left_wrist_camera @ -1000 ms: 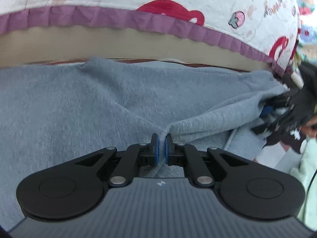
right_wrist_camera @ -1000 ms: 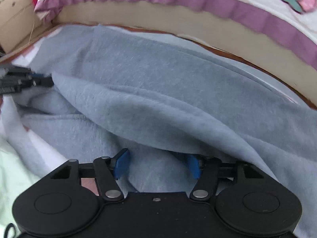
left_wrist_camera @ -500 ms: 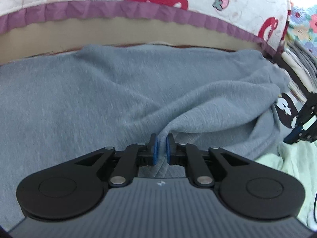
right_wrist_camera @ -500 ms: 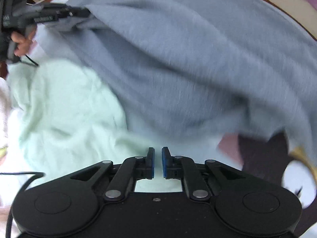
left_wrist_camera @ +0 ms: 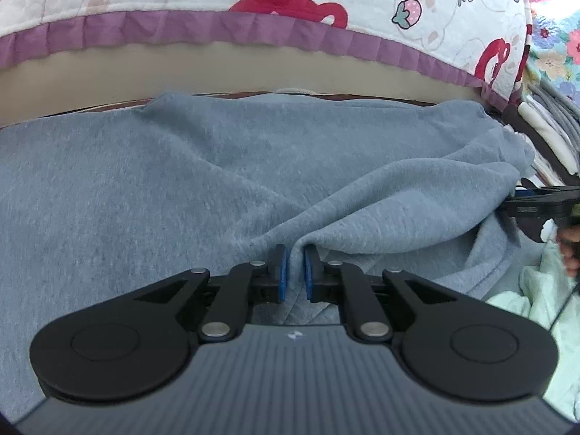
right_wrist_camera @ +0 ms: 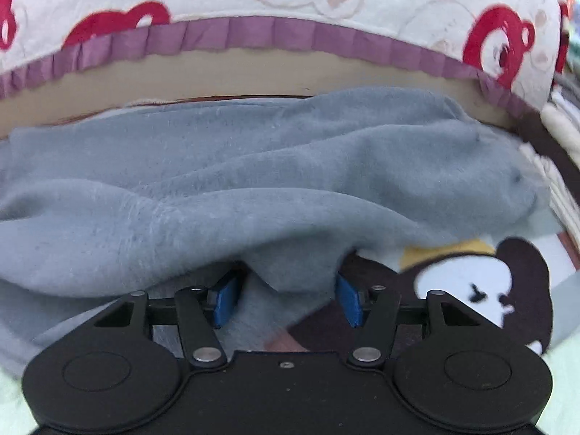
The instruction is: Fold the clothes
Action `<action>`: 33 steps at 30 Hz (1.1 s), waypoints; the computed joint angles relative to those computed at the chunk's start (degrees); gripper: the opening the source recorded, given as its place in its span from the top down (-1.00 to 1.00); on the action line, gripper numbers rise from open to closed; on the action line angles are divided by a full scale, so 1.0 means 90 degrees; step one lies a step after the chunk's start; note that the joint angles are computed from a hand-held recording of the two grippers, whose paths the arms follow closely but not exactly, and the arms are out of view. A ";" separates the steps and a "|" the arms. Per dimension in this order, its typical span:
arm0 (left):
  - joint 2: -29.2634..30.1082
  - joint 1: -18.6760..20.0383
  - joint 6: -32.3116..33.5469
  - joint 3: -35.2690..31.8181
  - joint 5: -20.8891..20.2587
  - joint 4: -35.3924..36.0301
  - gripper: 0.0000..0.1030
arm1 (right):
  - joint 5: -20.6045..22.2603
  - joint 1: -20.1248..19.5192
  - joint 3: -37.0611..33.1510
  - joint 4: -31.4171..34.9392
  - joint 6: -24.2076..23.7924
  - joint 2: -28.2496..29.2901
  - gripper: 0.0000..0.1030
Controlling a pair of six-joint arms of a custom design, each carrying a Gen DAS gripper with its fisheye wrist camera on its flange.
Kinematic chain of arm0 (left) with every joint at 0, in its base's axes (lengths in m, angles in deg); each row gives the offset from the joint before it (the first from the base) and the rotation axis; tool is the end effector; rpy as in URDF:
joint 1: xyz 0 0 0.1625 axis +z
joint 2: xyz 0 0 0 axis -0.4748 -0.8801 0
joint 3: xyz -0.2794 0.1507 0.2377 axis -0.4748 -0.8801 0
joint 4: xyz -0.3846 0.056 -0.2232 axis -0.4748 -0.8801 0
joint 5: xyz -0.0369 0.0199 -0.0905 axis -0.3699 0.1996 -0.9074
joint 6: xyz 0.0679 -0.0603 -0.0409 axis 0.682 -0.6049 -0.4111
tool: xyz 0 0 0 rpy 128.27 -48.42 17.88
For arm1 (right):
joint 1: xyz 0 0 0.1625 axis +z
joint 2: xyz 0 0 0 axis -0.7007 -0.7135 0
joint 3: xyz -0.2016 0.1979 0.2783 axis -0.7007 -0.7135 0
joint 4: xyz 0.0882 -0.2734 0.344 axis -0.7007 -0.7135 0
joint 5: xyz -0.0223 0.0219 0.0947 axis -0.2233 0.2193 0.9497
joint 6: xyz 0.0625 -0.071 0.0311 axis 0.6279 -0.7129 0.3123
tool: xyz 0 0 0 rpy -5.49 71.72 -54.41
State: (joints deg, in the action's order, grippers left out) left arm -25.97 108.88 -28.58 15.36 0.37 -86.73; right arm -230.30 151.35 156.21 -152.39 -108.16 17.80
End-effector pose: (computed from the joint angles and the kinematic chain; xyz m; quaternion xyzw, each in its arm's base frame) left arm 0.0347 -0.7331 0.3339 0.3107 0.9037 -0.2499 0.1559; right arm 0.2684 -0.7041 0.0648 0.0808 -0.8250 0.3611 0.4271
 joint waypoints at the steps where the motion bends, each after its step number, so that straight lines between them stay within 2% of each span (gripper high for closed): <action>1: -0.0008 0.0002 -0.0003 0.0003 -0.0024 0.0010 0.83 | -0.0147 0.0010 -0.0300 -0.0296 -0.0362 0.0281 -0.23; 2: -0.0026 0.0005 -0.0015 0.0014 -0.0043 0.0024 0.83 | -0.0289 0.0022 -0.0688 -0.0700 -0.0808 0.0600 -0.22; 3: -0.0088 0.0006 -0.0065 0.0056 -0.0036 0.0051 0.84 | -0.0362 0.0025 -0.0991 -0.0969 -0.1117 0.0808 0.23; 4: -0.0150 0.0007 -0.0115 0.0097 -0.0029 0.0080 0.84 | -0.0568 0.0091 -0.1147 -0.1345 -0.1328 0.0883 0.76; 5: -0.0209 0.0009 -0.0169 0.0131 -0.0019 0.0122 0.83 | -0.0674 0.0145 -0.1203 -0.1728 -0.1498 0.0891 0.86; 6: -0.0256 0.0016 -0.0230 0.0145 -0.0005 0.0206 0.80 | -0.0791 0.0224 -0.0992 -0.2049 -0.1401 0.0699 0.89; 7: -0.0297 0.0028 -0.0258 0.0161 -0.0041 0.0268 0.74 | -0.0948 0.0283 -0.0567 -0.2103 -0.1074 0.0373 0.89; 9: -0.0328 0.0051 -0.0242 0.0144 -0.0115 0.0434 0.71 | -0.0986 0.0182 0.0134 -0.1533 -0.0235 -0.0117 0.88; 10: -0.0323 0.0032 -0.0232 0.0159 -0.0016 0.0426 0.70 | -0.0832 0.0086 0.0396 -0.1216 0.0254 -0.0298 0.88; 11: -0.0322 0.0014 -0.0202 0.0213 0.0083 0.0342 0.70 | -0.0923 0.0064 0.0415 -0.0946 0.0476 -0.0298 0.88; 12: -0.0317 -0.0002 -0.0184 0.0249 0.0183 0.0292 0.69 | -0.0944 0.0075 0.0451 -0.0806 0.0519 -0.0310 0.88; 14: -0.0305 -0.0007 -0.0230 0.0200 0.0267 0.0502 0.51 | -0.0980 0.0099 0.0521 -0.0514 0.0610 -0.0336 0.83; 15: -0.0308 -0.0001 -0.0239 0.0173 0.0268 0.0604 0.44 | -0.0992 0.0081 0.0578 -0.0575 0.0544 -0.0377 0.58; 16: -0.0321 -0.0002 -0.0228 0.0163 0.0292 0.0637 0.37 | -0.1003 0.0063 0.0635 -0.0642 0.0474 -0.0419 0.50; 17: -0.0341 -0.0014 -0.0254 0.0163 0.0364 0.0638 0.31 | -0.0955 0.0040 0.0733 -0.0641 0.0633 -0.0498 0.35; 18: -0.0361 -0.0016 -0.0305 0.0153 0.0407 0.0657 0.16 | -0.0905 0.0016 0.0829 -0.0640 0.0796 -0.0577 0.23; 19: -0.0378 -0.0003 -0.0368 0.0129 0.0401 0.0669 0.10 | -0.0806 -0.0001 0.0914 -0.0734 0.0860 -0.0611 0.21; 21: -0.0389 0.0050 -0.0558 0.0042 0.0330 0.0675 0.08 | -0.0606 -0.0041 0.1096 -0.0906 0.0919 -0.0665 0.08; 23: -0.0376 0.0118 -0.0879 -0.0129 0.0217 0.0750 0.07 | -0.0395 -0.0080 0.1193 -0.1132 0.0646 -0.0644 -0.02; 24: -0.0377 0.0149 -0.1022 -0.0195 0.0171 0.0739 0.07 | -0.0065 -0.0102 0.1293 -0.1420 0.0313 -0.0678 0.18; 25: -0.0405 0.0176 -0.1149 -0.0221 0.0183 0.0664 0.07 | 0.0279 -0.0127 0.1399 -0.1671 0.0015 -0.0720 0.72; 26: -0.0459 0.0212 -0.1303 -0.0232 0.0263 0.0618 0.07 | 0.0439 -0.0090 0.1502 -0.2009 -0.0116 -0.0809 0.88; 27: -0.0510 0.0248 -0.1456 -0.0248 0.0345 0.0577 0.06 | 0.0593 -0.0046 0.1611 -0.2307 -0.0166 -0.0910 0.89; 29: -0.0601 0.0316 -0.1777 -0.0292 0.0548 0.0515 0.06 | 0.0628 -0.0100 0.1840 -0.2111 0.0399 -0.1231 0.90; 32: -0.0752 0.0380 -0.2423 -0.0264 0.1360 0.0482 0.05 | 0.0429 -0.0205 0.1829 -0.1526 0.0661 -0.1219 0.90; 33: -0.0807 0.0398 -0.2613 -0.0230 0.1665 0.0440 0.05 | 0.0359 -0.0199 0.1813 -0.1413 0.0970 -0.1184 0.90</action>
State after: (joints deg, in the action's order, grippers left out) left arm -33.24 112.46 -52.09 13.30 15.35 -82.78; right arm -227.07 149.56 172.52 -165.11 -99.43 7.15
